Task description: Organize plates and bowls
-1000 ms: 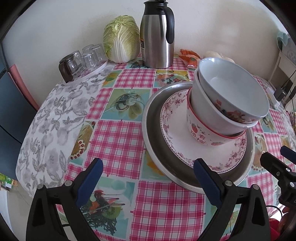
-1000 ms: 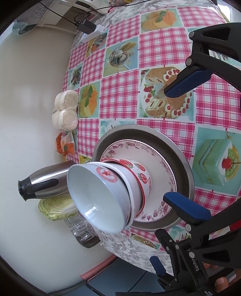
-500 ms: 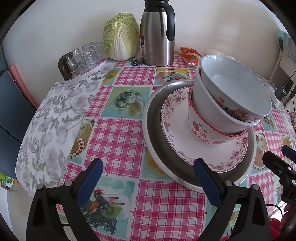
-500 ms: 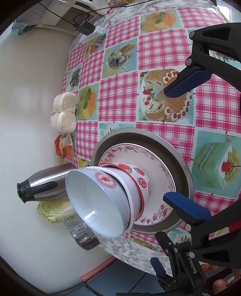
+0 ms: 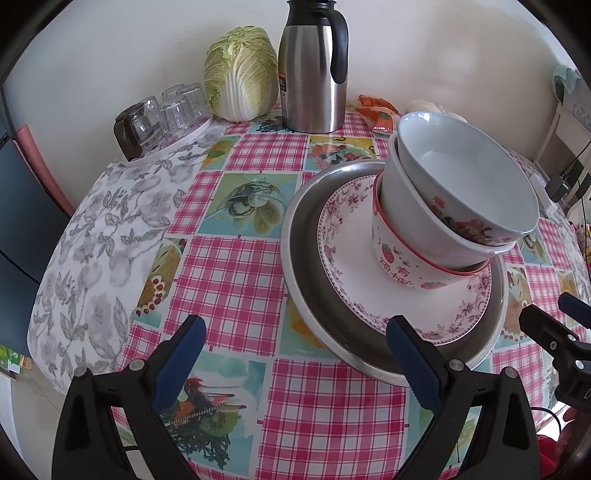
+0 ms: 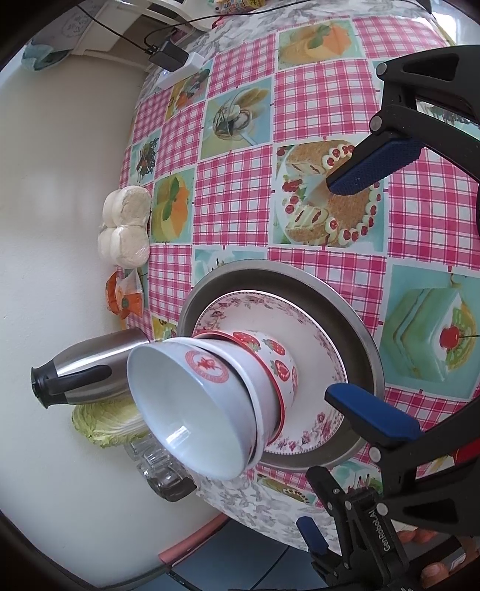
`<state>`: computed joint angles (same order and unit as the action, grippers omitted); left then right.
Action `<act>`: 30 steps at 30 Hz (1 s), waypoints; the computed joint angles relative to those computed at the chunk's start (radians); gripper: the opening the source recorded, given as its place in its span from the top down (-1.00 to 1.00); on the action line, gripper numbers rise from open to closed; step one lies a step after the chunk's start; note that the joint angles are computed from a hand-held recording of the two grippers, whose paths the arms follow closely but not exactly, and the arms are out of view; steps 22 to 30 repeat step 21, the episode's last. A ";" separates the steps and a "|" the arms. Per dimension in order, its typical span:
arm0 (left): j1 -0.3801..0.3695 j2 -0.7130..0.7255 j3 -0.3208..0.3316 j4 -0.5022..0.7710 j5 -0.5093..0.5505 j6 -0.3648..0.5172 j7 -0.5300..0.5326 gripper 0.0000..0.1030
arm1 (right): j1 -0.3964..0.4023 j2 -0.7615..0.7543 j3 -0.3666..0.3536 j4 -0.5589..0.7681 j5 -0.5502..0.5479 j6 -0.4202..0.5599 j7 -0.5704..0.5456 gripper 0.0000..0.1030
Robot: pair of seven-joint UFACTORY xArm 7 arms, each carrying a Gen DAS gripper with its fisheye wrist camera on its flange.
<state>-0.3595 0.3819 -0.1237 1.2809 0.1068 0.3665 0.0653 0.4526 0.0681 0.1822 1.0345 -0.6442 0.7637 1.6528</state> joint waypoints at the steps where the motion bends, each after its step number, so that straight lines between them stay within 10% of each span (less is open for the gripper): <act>1: -0.003 0.000 0.003 0.000 0.004 0.000 -0.004 -0.91 | 0.000 0.000 0.000 0.000 0.002 0.000 -0.002 -1.00; 30: -0.005 -0.030 0.012 -0.036 0.052 -0.052 -0.043 -0.91 | -0.001 -0.001 0.000 -0.001 0.011 0.002 -0.012 -1.00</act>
